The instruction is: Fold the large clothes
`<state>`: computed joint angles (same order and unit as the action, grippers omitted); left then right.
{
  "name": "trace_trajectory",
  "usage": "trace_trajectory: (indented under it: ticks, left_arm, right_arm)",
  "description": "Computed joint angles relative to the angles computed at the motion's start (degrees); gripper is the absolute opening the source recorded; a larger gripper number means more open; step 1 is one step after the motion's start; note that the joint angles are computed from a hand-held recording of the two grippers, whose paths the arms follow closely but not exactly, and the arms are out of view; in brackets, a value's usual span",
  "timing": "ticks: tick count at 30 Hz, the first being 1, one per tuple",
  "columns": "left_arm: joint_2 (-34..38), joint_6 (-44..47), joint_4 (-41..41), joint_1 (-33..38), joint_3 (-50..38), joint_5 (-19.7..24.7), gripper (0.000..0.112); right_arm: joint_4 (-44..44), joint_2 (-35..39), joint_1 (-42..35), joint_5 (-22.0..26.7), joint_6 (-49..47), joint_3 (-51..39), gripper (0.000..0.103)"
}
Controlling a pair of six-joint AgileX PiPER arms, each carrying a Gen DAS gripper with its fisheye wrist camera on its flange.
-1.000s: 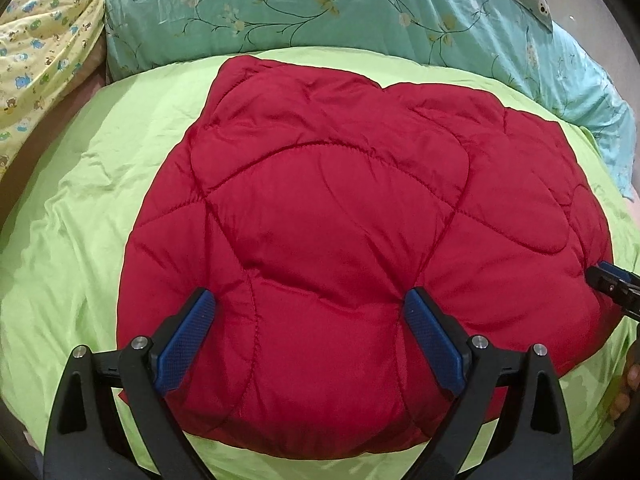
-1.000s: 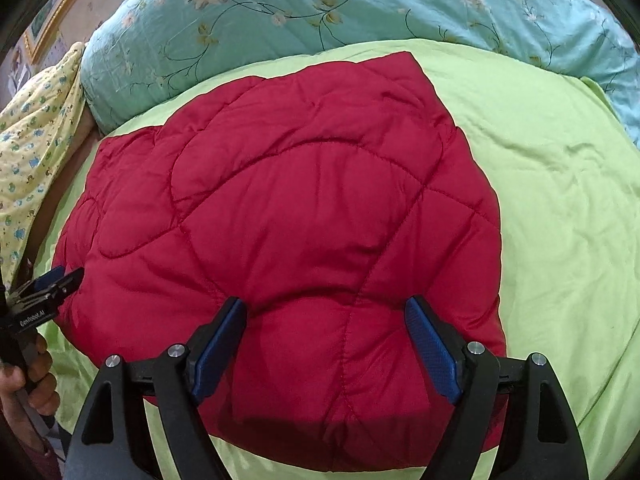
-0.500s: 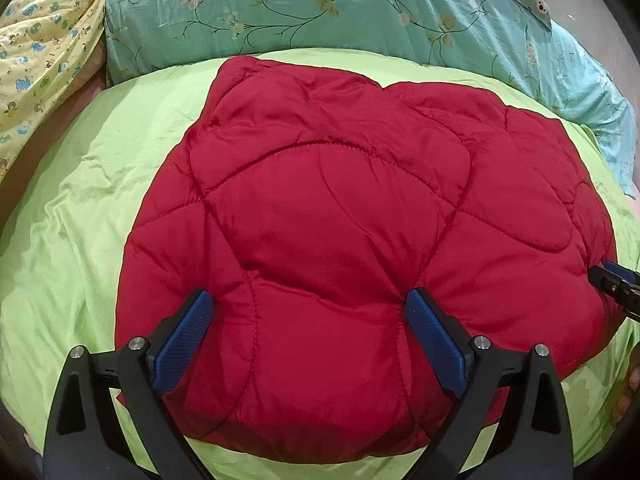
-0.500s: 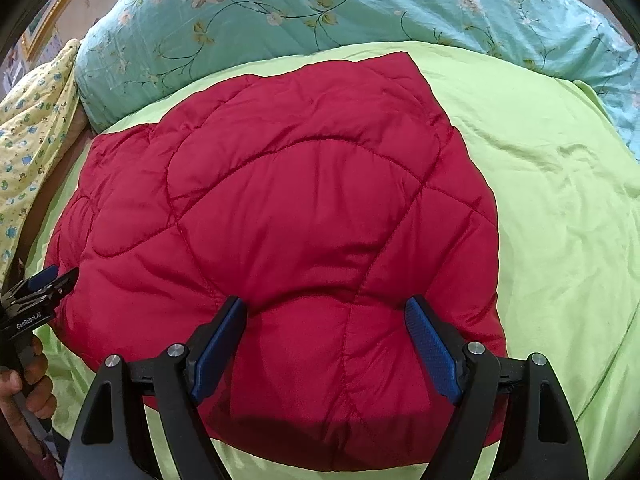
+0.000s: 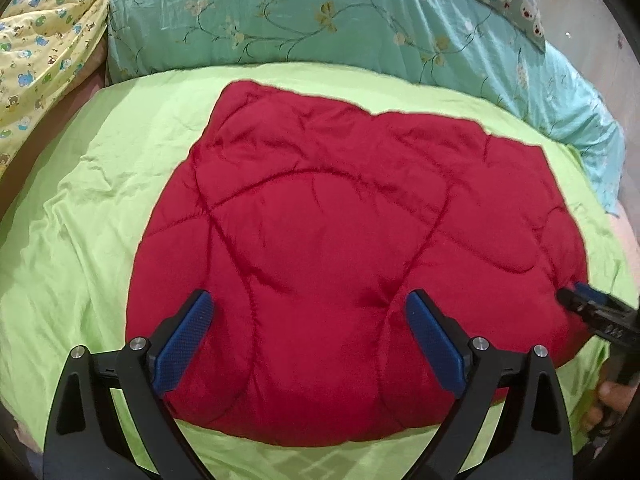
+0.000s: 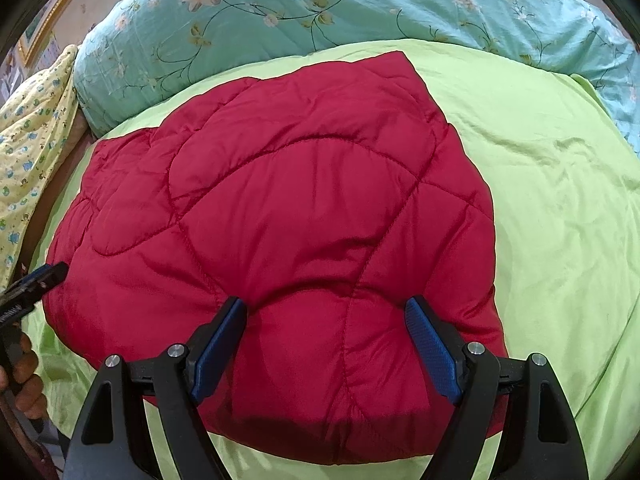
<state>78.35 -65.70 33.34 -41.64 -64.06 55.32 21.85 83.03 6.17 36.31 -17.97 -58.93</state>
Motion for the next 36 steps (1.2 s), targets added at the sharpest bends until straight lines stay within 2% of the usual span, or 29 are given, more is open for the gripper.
trace_trajectory:
  ticks: [5,8,11,13,18,21,27,29,36]
  left_arm:
    - [0.0,-0.2,1.5,-1.3,-2.0,1.9,0.098]
    - [0.2,1.7,-0.8,0.3,-2.1,0.1,0.098]
    - [0.7,2.3,-1.8,1.0,-2.3,-1.4,0.098]
    - [1.0,3.0,-3.3,1.5,-2.4,-3.4,0.098]
    - [3.6,5.1,-5.6,1.1,-4.4,-4.7,0.098]
    - [6.8,5.9,-4.4,1.7,-6.3,-4.0,0.098]
    - [12.6,7.8,-5.5,6.3,-9.6,-3.8,0.102]
    - [14.1,7.9,-5.1,6.5,-11.4,-2.5,0.103]
    - [16.3,8.8,-4.8,8.0,-12.8,-2.1,0.103]
  right_arm:
    - [0.4,-0.4,-0.5,0.6,-0.5,0.0,0.082]
    - [-3.2,-1.6,1.2,1.2,2.7,-1.2,0.082]
    - [0.3,-3.1,1.7,1.8,-1.1,-3.2,0.082]
    - [-0.4,-2.9,3.2,1.8,-0.7,-5.2,0.084]
    - [-3.5,4.9,6.9,6.5,1.3,-14.2,0.083]
    - [-7.9,8.1,8.8,5.8,5.0,-16.5,0.084]
    - [-11.1,16.5,8.9,7.5,9.0,-24.2,0.087]
    - [-11.1,17.8,8.8,7.5,9.2,-25.3,0.088]
    - [-11.5,21.1,8.7,7.4,9.7,-28.6,0.091]
